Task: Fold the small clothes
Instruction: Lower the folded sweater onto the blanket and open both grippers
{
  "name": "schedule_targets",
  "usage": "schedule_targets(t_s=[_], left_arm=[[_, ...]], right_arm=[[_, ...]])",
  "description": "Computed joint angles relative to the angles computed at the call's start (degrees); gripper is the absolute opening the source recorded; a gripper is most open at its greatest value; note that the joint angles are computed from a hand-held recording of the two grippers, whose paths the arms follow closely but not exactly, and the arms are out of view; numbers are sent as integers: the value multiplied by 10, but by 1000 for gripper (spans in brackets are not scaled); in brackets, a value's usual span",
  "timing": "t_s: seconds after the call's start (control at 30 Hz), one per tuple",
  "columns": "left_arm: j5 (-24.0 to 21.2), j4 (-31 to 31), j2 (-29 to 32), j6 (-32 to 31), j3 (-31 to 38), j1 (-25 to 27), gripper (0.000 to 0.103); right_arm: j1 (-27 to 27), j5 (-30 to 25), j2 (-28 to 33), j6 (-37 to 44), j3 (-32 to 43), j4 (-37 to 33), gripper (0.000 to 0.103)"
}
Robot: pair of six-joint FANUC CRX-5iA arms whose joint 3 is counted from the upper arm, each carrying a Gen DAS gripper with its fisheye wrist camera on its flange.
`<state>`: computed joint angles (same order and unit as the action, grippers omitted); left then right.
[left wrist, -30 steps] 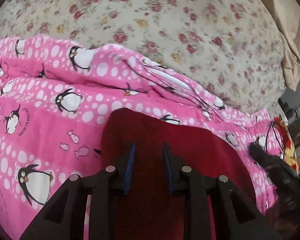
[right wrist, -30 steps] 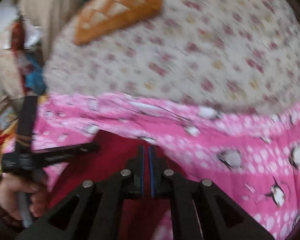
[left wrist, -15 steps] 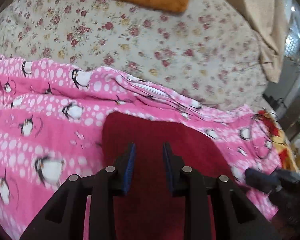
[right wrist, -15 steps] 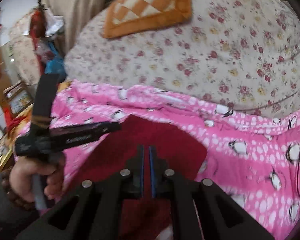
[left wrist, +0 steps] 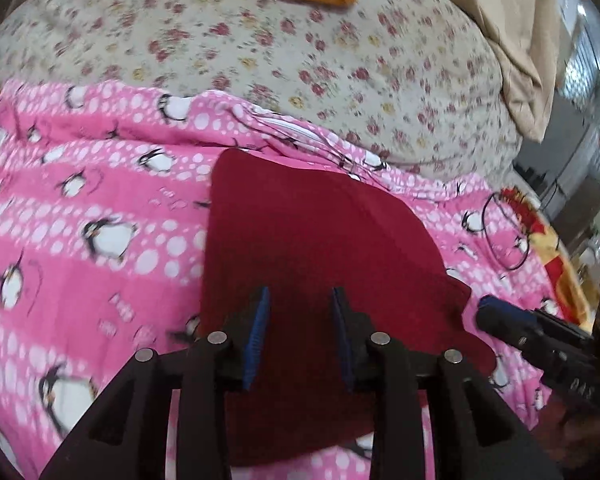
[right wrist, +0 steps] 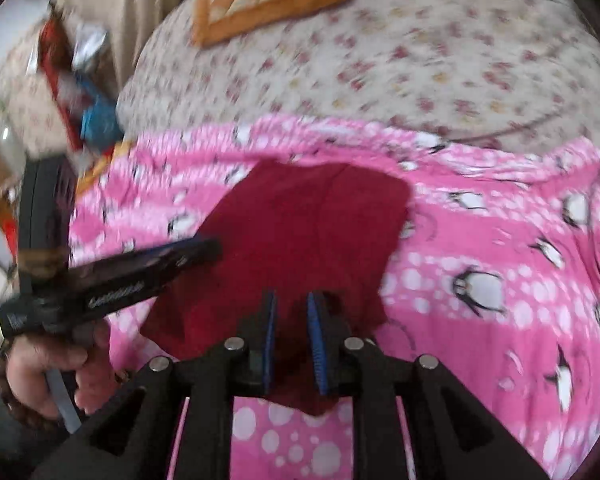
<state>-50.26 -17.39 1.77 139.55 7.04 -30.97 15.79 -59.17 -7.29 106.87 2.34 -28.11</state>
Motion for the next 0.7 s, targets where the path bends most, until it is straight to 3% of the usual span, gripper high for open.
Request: schedule_targets(t_s=[0.07,0.2,0.23,0.27,0.33,0.4,0.5,0.7], left_arm=[[2,-4,-17,30,-17,-4,20],[-31,-54,-30,92,-17,-36,22],[-50,-76,-28,109,-8,-51,28],[-74,-96,-22,122,4,-67,42],[-132,-121,2,130,34,-96,58],[-172,-123,24,114,59,-111,61],[-221,-167,46,111,91,-148,63],[-227,-203,47,114,107,-174,63]], right_arm=[[-7,35,-26,-25,-33,5,39],[28,95,-67,-82,-97,76,40],[43,105,-78,-96,-112,100,41],[52,109,-92,-99,-125,114,44],[83,120,-120,-140,-159,167,48],[107,100,-141,-187,-180,215,59],[119,82,-167,-221,-199,239,61],[143,113,-198,-256,-230,305,67]])
